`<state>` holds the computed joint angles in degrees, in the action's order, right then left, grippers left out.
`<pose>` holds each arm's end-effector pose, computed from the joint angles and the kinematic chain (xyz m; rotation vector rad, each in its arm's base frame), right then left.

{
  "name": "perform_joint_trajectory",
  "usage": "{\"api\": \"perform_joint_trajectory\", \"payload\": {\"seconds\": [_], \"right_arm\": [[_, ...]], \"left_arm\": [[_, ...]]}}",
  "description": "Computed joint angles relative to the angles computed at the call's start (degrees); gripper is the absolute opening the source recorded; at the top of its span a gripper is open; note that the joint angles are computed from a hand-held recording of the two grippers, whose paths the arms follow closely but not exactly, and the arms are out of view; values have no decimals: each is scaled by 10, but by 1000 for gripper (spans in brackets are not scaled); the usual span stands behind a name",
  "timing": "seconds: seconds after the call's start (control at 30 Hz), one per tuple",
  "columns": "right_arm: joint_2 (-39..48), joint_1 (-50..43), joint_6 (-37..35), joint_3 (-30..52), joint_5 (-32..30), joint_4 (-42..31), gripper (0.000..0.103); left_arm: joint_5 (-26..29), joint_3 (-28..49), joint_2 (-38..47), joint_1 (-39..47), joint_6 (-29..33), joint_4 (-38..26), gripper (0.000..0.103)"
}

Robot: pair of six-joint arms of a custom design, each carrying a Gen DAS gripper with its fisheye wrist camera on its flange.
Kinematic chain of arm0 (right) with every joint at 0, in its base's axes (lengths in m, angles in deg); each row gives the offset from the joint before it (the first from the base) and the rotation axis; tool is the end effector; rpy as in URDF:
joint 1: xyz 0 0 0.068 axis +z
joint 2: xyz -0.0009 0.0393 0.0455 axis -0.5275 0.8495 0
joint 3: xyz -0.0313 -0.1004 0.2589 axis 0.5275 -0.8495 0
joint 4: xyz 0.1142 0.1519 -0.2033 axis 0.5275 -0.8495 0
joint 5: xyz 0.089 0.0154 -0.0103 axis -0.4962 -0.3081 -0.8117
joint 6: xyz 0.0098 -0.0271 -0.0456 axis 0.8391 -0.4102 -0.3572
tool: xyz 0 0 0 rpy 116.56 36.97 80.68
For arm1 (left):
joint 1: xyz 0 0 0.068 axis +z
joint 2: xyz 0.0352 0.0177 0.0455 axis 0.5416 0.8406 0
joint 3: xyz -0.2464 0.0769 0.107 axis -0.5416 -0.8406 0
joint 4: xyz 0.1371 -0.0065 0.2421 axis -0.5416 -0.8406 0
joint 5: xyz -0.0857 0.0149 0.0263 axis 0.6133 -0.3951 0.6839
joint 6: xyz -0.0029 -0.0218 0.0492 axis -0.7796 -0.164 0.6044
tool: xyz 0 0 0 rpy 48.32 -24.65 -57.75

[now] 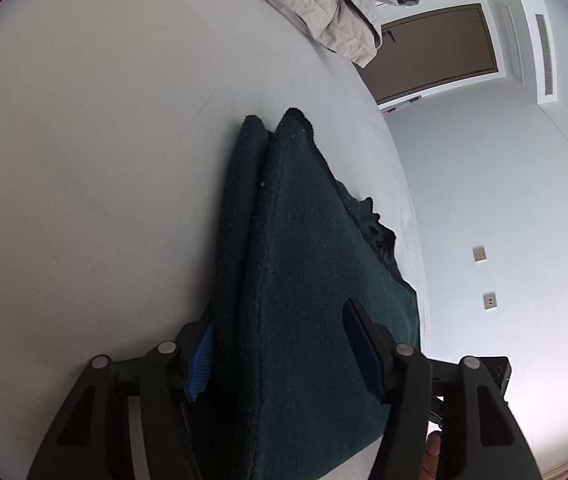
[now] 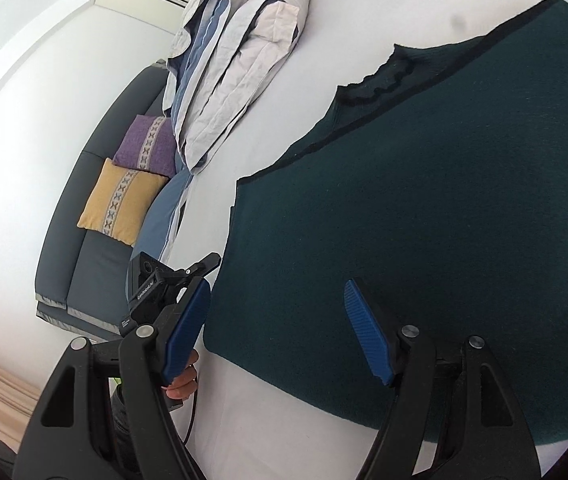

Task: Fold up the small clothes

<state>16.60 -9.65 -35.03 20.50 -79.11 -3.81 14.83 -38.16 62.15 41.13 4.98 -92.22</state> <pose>0.2664 0.1260 0.1319 0.1731 2.3580 1.1299 0.2660 0.0119 0.1394 -0.3622 2.4616 -1.1977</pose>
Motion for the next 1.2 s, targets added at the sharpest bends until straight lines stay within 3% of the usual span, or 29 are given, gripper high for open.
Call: {"api": "perform_joint_trajectory", "payload": {"seconds": [0.07,0.1,0.2,0.37,0.67,0.77,0.9,1.2], "right_arm": [[27,6,11,20,-1,12,69],[35,8,17,25,-3,19,69],[63,18,26,54,-5,20,69],[138,41,21,140,13,-55,68],[166,65,4,151,66,-46,69],[162,35,59,117,8,20,69],[154,-30,167,35,-75,184,69],[91,-122,177,-67,-139,251,69]], "left_arm": [[-26,11,7,-15,-10,-4,40],[-34,16,14,-19,-13,-10,23],[-4,-2,18,-1,-26,15,16],[-8,-15,-7,-2,-31,19,15],[-22,28,-71,-52,-28,-40,13],[-32,42,-92,-83,-43,-52,13],[-66,67,-103,-140,-66,-55,13],[-149,105,-80,-252,-119,-30,13]]}}
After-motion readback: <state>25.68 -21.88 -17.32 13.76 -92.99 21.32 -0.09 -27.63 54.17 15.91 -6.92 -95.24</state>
